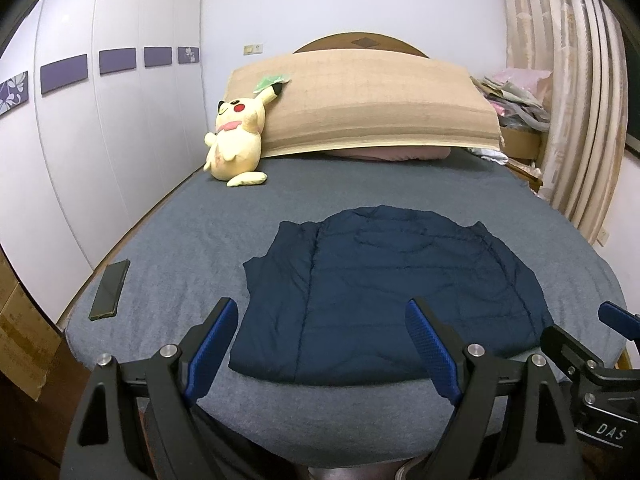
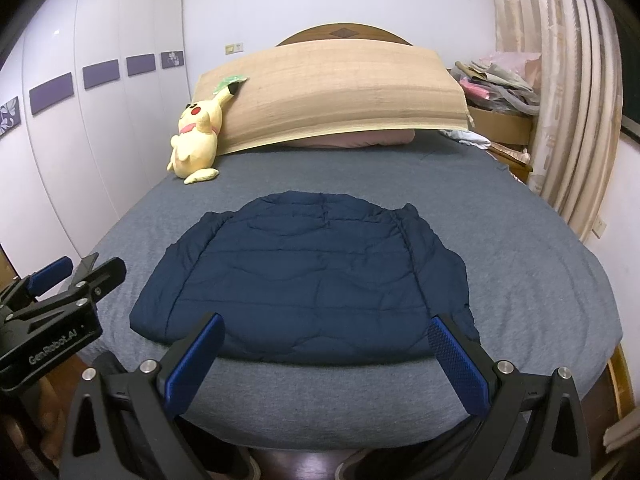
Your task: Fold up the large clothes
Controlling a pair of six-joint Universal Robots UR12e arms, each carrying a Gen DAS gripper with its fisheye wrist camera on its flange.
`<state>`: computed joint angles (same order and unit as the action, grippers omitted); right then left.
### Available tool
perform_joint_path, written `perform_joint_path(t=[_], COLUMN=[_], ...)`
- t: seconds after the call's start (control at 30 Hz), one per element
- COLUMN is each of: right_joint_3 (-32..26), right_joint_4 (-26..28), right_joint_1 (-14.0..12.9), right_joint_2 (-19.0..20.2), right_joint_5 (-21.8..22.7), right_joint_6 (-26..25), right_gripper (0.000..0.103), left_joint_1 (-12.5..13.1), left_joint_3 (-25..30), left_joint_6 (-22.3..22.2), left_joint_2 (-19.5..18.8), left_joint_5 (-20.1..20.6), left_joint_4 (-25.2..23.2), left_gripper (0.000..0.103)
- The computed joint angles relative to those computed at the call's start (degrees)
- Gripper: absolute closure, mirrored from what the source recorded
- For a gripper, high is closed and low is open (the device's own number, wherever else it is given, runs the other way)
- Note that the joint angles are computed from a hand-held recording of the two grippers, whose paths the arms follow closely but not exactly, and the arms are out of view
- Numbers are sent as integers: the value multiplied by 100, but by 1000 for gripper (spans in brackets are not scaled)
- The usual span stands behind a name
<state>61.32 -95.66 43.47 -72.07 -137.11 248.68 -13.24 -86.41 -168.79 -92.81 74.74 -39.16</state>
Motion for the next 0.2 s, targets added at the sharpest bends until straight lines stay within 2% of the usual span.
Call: perform_joint_path(t=[0.2], right_joint_3=[-22], right_joint_4=[60], right_joint_1=[-5], right_joint_2=[7], right_joint_5=[-6], right_joint_6=[21], right_gripper=[0], left_joint_1=[-7], left_joint_3=[-33], left_joint_6=[29], left_joint_2=[19], left_joint_5=[-38], left_joint_4=[82], left_gripper=[17])
